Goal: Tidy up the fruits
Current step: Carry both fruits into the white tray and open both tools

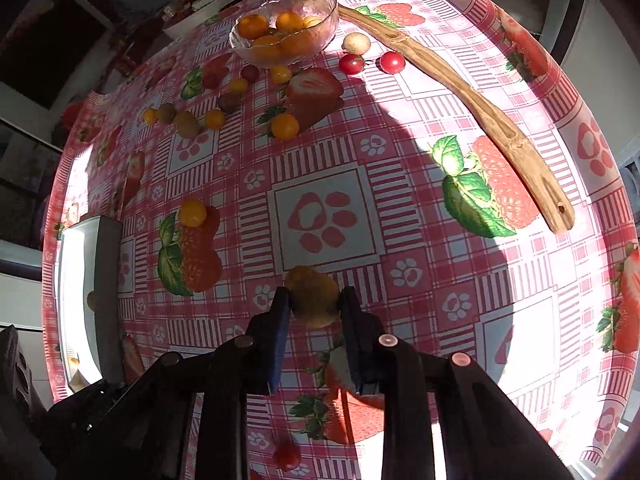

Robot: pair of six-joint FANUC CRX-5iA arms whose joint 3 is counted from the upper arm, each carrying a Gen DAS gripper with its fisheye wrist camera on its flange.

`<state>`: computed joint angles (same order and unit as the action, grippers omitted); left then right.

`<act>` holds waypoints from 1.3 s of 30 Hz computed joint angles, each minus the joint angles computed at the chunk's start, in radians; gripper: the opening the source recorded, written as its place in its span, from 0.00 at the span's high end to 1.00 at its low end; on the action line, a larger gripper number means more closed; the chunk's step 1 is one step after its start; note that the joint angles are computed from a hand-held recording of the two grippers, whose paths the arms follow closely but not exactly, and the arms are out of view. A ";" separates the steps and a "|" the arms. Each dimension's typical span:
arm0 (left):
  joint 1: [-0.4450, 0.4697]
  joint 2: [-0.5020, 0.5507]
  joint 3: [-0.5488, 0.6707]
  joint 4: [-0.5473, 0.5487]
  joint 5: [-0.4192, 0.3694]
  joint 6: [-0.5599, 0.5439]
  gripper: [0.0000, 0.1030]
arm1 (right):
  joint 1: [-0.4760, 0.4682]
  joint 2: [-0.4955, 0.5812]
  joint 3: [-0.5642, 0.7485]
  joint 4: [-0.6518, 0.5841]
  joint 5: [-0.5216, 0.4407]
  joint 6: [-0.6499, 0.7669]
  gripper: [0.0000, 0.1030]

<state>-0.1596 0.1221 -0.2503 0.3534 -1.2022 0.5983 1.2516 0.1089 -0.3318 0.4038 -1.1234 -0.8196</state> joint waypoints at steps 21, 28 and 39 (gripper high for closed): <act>0.172 0.027 0.073 0.023 0.038 0.018 0.78 | -0.078 0.168 0.239 0.016 0.053 0.273 0.73; 0.235 0.070 0.121 0.002 0.096 0.062 0.78 | -0.132 0.278 0.392 -0.003 0.087 0.459 0.73; 0.272 0.175 0.214 -0.059 0.166 0.161 0.78 | -0.237 0.468 0.666 -0.071 0.116 0.729 0.73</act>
